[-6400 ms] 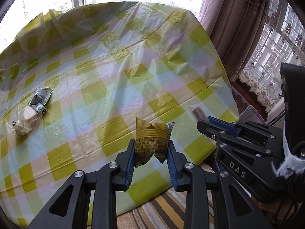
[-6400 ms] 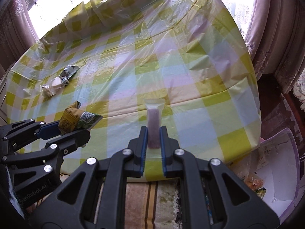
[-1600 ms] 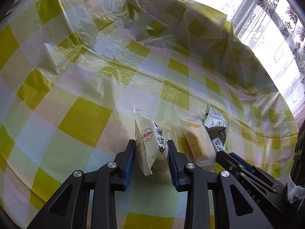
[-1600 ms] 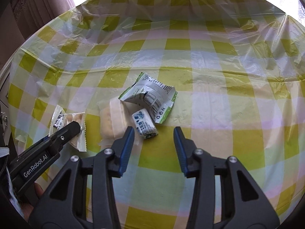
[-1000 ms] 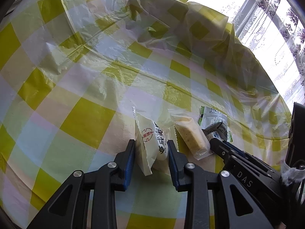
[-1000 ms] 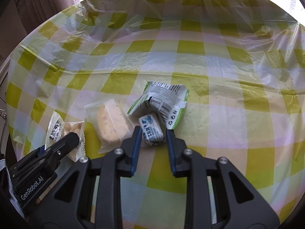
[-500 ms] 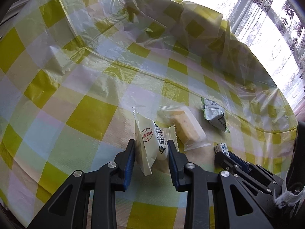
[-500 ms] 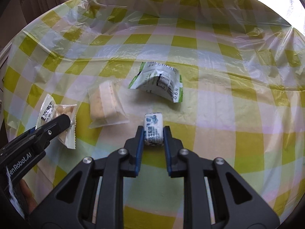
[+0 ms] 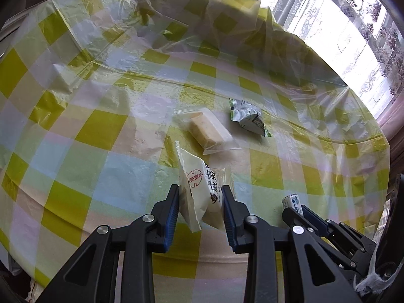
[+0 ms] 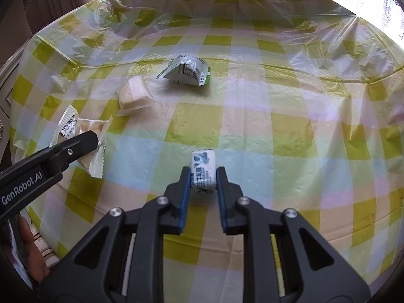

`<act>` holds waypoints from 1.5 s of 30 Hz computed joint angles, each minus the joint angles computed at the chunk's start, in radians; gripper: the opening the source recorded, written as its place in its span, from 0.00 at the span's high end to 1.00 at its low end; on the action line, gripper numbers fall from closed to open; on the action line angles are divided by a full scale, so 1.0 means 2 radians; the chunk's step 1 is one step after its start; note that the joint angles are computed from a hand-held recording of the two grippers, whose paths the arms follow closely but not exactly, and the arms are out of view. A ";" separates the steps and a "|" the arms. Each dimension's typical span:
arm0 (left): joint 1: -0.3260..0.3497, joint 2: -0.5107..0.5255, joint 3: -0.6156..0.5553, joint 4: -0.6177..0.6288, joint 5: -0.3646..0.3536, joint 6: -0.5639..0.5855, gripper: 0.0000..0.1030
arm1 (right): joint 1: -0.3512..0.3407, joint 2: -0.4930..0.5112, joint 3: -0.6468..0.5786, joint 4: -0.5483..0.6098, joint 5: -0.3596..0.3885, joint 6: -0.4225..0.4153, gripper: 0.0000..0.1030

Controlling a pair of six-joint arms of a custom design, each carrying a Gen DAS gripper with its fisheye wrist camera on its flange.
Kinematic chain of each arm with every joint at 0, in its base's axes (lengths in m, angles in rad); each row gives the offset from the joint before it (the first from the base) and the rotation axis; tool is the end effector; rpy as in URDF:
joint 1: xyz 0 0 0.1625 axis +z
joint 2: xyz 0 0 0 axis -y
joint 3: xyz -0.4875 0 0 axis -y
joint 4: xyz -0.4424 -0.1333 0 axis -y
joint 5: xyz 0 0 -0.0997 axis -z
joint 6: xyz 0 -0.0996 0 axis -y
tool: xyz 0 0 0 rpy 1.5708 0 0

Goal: Organize snacks
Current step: 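Carry both held snacks over the white box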

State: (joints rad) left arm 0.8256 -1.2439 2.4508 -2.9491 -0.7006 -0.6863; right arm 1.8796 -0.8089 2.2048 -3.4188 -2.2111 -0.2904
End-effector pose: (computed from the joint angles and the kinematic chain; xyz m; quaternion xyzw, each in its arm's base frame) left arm -0.1330 -0.4530 0.1645 -0.0095 0.9042 -0.3341 0.2660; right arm 0.2338 -0.4902 0.0513 0.2056 -0.9047 0.2156 0.3047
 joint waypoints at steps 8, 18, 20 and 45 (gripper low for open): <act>-0.029 0.011 0.004 0.011 -0.031 -0.004 0.67 | -0.001 -0.032 0.032 -0.018 0.000 0.010 0.78; -0.061 0.040 -0.005 0.014 -0.078 0.008 0.67 | -0.010 -0.083 0.076 -0.031 -0.009 0.021 0.78; -0.066 0.044 -0.008 0.016 -0.086 0.009 0.67 | -0.014 -0.096 0.086 -0.032 -0.009 0.022 0.78; -0.131 0.138 -0.047 0.022 -0.185 0.062 0.67 | -0.095 -0.244 0.188 -0.056 -0.009 0.015 0.78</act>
State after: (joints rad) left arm 0.5633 -0.9688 2.3565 -2.9057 -1.0703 -0.5615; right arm 1.6904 -1.2962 2.5806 -3.5313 -2.2293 -0.2600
